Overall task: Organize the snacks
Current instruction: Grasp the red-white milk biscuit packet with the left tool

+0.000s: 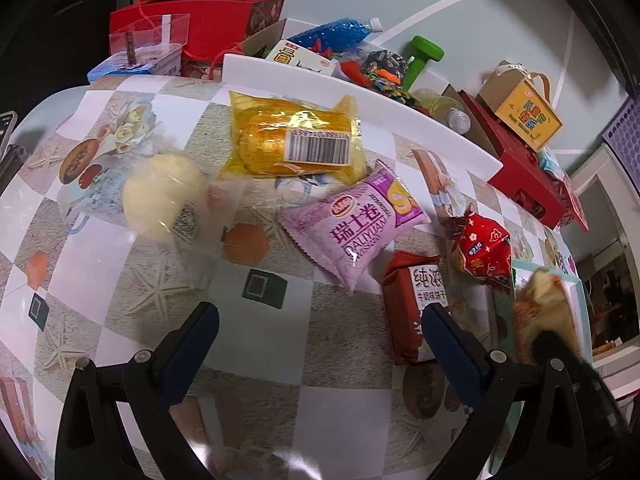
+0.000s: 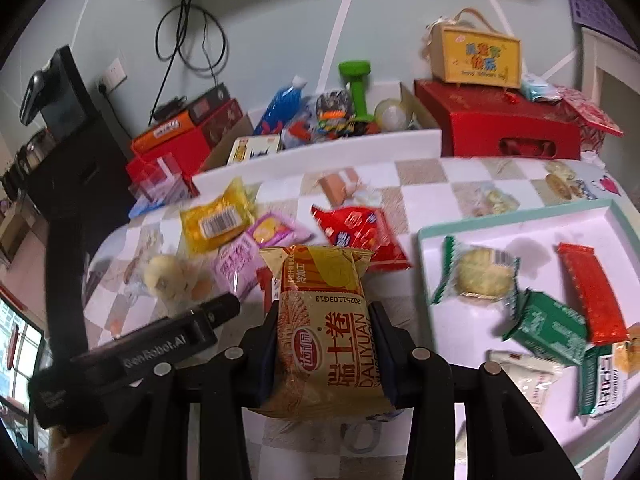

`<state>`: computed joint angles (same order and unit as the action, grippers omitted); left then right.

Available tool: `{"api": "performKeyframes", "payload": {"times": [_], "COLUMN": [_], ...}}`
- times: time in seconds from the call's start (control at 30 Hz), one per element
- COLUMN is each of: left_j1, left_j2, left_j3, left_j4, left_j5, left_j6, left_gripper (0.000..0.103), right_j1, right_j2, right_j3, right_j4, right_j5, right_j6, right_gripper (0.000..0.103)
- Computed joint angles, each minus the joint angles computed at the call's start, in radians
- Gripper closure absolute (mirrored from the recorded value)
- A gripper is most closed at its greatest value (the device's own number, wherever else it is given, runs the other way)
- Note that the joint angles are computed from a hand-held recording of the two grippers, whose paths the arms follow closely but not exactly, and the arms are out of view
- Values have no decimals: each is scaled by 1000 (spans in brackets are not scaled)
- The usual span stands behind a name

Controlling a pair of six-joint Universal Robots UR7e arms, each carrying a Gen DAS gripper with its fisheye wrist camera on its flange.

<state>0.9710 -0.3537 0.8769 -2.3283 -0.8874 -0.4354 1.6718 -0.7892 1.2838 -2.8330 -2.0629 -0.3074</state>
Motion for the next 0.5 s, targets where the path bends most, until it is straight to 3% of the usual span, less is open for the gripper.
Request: {"api": "performKeyframes", "payload": {"times": [0.2,0.37,0.5], "left_j1": [-9,-20,-27], "left_j2": [39,83,123], "left_j3": [-48,-97,-143], "left_j4": [17,15,28], "left_j5": [-8,-14,-15], "left_j6": [21,55,86], "left_gripper": [2,2,9], "right_j1": [-10,-28,-38], "right_j2": [-5,-29,-45], "right_j3": [-7,0,10], "right_j4": [-41,-53,-67], "right_j5": [-76,-86,-88], "right_j6": [6,33,47], "right_gripper": [59,59,59]}}
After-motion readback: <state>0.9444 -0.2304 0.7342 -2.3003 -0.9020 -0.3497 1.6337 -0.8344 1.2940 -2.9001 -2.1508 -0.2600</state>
